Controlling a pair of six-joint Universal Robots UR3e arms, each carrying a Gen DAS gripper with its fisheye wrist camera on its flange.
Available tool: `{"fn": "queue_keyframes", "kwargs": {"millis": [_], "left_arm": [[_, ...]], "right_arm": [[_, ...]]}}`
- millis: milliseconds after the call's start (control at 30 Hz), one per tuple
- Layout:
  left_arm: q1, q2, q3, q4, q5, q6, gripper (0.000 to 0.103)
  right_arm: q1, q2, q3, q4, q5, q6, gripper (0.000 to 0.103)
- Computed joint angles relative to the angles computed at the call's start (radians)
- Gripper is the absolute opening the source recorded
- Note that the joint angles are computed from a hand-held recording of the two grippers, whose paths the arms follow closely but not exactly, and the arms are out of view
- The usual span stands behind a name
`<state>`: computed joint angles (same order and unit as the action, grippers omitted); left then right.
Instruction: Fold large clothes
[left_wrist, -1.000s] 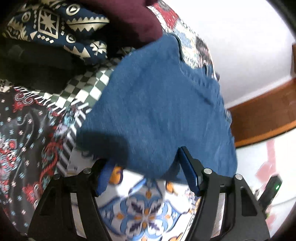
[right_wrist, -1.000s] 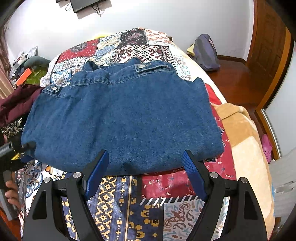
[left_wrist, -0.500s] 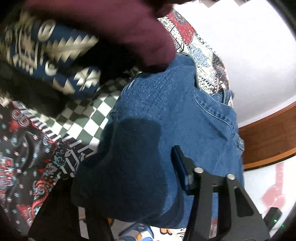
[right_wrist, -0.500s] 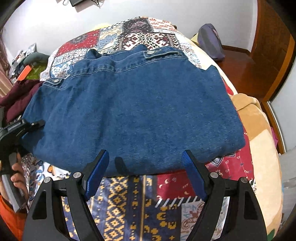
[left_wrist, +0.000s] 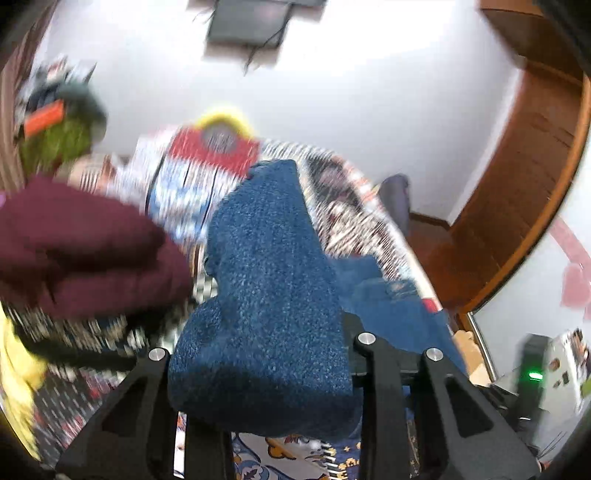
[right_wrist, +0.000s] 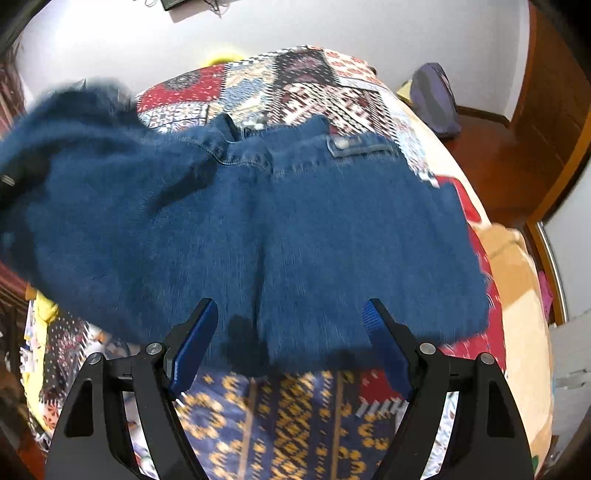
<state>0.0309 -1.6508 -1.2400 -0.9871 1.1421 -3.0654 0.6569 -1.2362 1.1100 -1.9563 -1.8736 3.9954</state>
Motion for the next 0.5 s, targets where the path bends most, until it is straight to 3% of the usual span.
{"fn": "queue_keyframes", "kwargs": {"millis": [133,233,400,500], "left_arm": [[0.062,0.049,0.035,-0.004,-0.035,0.049,0.028],[0.082,0.062,0.02,0.032,0.014,0.069,0.028],[0.087,0.027,-0.013,0.027,0.102,0.084,0.028],[0.048,0.023,-0.062,0.075,0.162,0.078,0.028]], "right_arm": [[0.008,0.13,-0.159,-0.016,0.066,-0.014,0.078],[0.028,0.261,-0.295,-0.055,0.157,-0.039,0.078],[0.044,0.455,-0.515,0.004,0.256,-0.089,0.079],[0.027,0.381,-0.354,-0.096,0.297,-0.122,0.078]]}}
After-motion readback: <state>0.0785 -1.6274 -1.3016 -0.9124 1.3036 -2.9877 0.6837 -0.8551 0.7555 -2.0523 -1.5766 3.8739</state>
